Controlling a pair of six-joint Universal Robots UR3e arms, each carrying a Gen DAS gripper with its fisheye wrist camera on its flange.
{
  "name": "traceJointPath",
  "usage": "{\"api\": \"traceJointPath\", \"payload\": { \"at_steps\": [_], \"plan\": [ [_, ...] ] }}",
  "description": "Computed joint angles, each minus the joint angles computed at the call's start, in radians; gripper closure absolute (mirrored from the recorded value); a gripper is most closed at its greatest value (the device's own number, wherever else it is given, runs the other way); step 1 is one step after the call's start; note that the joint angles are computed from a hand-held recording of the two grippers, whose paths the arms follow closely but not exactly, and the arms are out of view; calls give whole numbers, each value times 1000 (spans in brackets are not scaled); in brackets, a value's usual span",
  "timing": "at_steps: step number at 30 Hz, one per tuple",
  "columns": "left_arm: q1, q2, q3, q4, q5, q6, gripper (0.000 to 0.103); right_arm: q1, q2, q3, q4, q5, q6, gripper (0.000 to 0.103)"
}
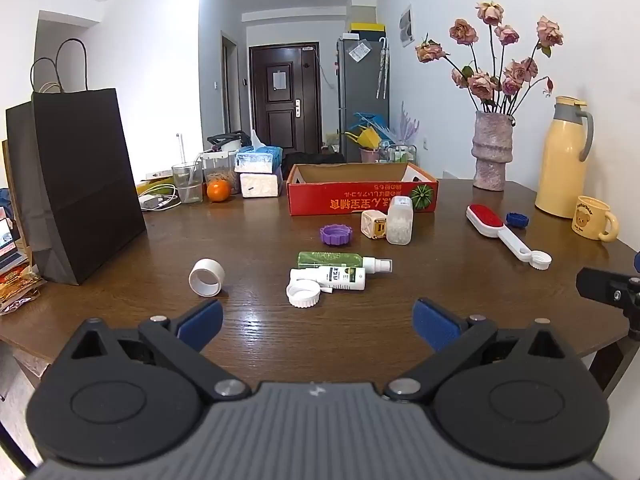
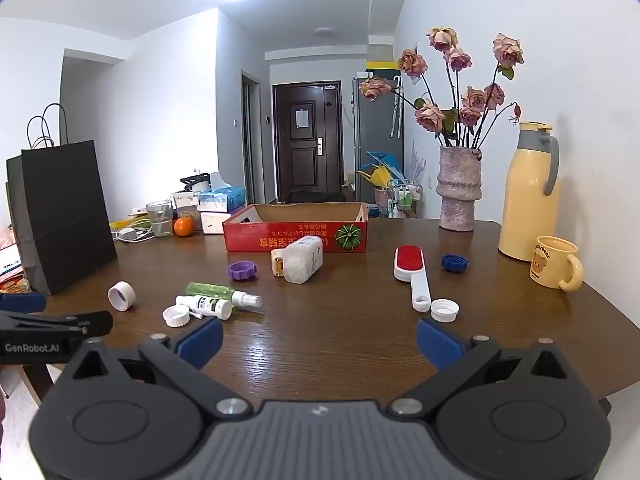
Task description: Organize rigid objects
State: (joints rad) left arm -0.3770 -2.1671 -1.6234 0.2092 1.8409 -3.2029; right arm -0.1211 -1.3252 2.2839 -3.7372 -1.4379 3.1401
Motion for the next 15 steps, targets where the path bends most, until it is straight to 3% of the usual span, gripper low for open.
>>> {"api": "traceJointPath", "payload": {
  "at_steps": [15],
  "plan": [
    [25, 20, 1, -18, -32, -4, 0, 3, -17, -6, 38, 1, 3, 0]
  ]
}}
